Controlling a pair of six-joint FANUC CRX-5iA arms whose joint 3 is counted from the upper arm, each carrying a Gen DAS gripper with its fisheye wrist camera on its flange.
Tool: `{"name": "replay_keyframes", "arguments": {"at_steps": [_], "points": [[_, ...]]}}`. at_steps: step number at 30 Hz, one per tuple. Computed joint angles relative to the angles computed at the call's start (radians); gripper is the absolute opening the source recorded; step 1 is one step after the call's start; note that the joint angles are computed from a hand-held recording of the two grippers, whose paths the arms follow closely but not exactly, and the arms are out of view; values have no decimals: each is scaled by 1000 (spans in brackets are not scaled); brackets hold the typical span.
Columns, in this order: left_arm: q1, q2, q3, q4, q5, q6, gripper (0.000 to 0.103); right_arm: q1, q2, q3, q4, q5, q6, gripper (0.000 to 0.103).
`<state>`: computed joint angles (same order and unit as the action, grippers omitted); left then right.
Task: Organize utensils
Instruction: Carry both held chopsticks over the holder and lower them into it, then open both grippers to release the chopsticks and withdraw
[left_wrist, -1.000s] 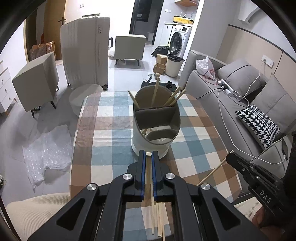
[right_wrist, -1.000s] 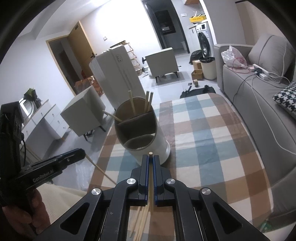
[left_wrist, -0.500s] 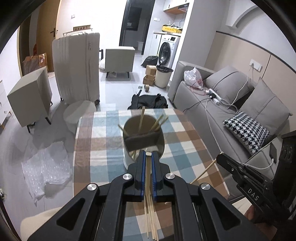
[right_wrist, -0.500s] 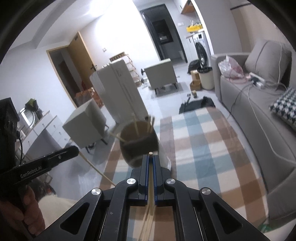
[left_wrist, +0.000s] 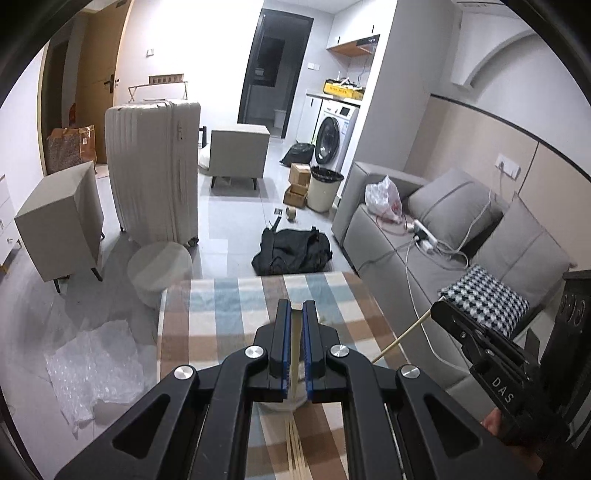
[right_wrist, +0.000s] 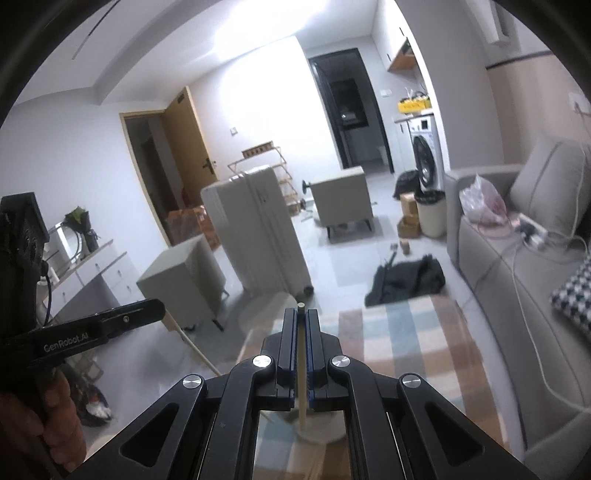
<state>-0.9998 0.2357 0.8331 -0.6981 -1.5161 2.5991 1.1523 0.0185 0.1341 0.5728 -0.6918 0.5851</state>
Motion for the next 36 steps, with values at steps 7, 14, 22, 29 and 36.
{"name": "replay_keyframes", "arguments": {"at_steps": [7,14,22,29,36], "points": [[68,-14,-31,9,53,-23,1,-42,99,148,-74,4,91,3],[132,-15,-92,61,107,-36,1,-77,202,275,-149,-22,181,3],[184,-18,-140,136,152,-38,1,-98,278,371,-243,-68,281,3],[209,-12,-149,189,163,-60,1,-107,305,392,-282,-97,318,3],[243,-7,-157,271,175,-93,1,-115,316,411,-357,-138,366,4]]}}
